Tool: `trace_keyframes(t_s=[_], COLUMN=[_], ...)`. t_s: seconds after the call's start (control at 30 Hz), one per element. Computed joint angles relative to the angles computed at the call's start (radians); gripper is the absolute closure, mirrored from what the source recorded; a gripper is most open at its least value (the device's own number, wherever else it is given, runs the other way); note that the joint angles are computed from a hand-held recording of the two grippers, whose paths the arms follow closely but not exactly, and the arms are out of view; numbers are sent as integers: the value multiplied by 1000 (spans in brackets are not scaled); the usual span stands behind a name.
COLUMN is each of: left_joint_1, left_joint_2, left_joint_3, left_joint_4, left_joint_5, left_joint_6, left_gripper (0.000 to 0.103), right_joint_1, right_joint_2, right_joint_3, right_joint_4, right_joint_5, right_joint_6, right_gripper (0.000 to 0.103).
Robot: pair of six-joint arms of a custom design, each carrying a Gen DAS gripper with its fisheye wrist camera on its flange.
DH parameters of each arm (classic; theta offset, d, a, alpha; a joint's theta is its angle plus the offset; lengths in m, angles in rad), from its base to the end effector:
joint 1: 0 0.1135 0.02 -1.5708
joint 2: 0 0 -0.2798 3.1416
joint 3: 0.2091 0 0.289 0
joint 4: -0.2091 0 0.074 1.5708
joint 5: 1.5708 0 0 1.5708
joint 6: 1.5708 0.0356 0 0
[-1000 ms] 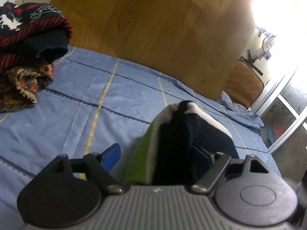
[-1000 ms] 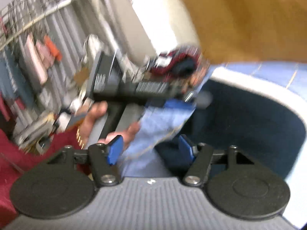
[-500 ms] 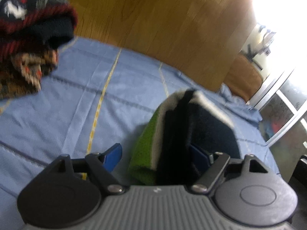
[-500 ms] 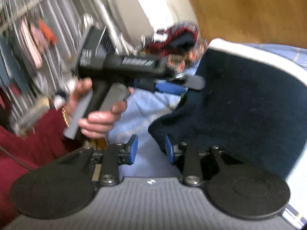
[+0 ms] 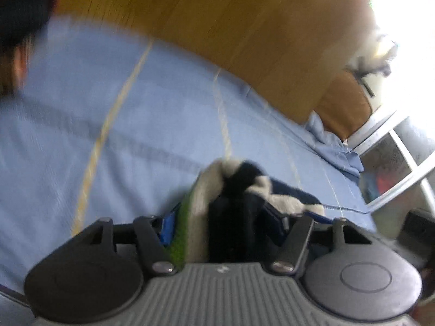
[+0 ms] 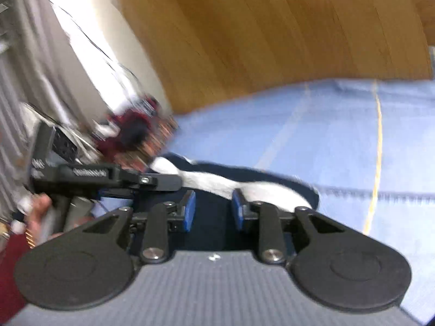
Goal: Fold small clothes
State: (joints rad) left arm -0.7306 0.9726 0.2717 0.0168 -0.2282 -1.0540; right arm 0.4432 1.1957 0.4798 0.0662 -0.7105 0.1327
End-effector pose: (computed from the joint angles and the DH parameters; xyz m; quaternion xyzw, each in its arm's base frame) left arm 0.1554 -0.1284 0.1396 -0.1927 0.8779 -0.2672 0.3475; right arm 0.2164 0.1284 0.1725 -0.2826 0.8059 0.4171 0.3110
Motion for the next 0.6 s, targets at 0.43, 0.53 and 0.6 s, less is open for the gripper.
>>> trace_keyframes(t_s=[0.43,0.53,0.6], left_joint_1=[-86,-171,-228], left_joint_2=[-80,-118,-171], left_joint_3=[-57,-40,-53], left_joint_4=[-1,-89,-118], left_joint_5=[-94,-162,-203], left_joint_6=[-43,-73,-88], left_gripper=[19,8,6], right_joint_1=[-46,-35,-54], right_joint_2=[-401,-633,-697], right_joint_3=[-131,-188,-211], right_joint_4=[-157,-292,-339], right_joint_5=[60,121,105], right_joint_6=[67,46,59], right_gripper=[53,39,32])
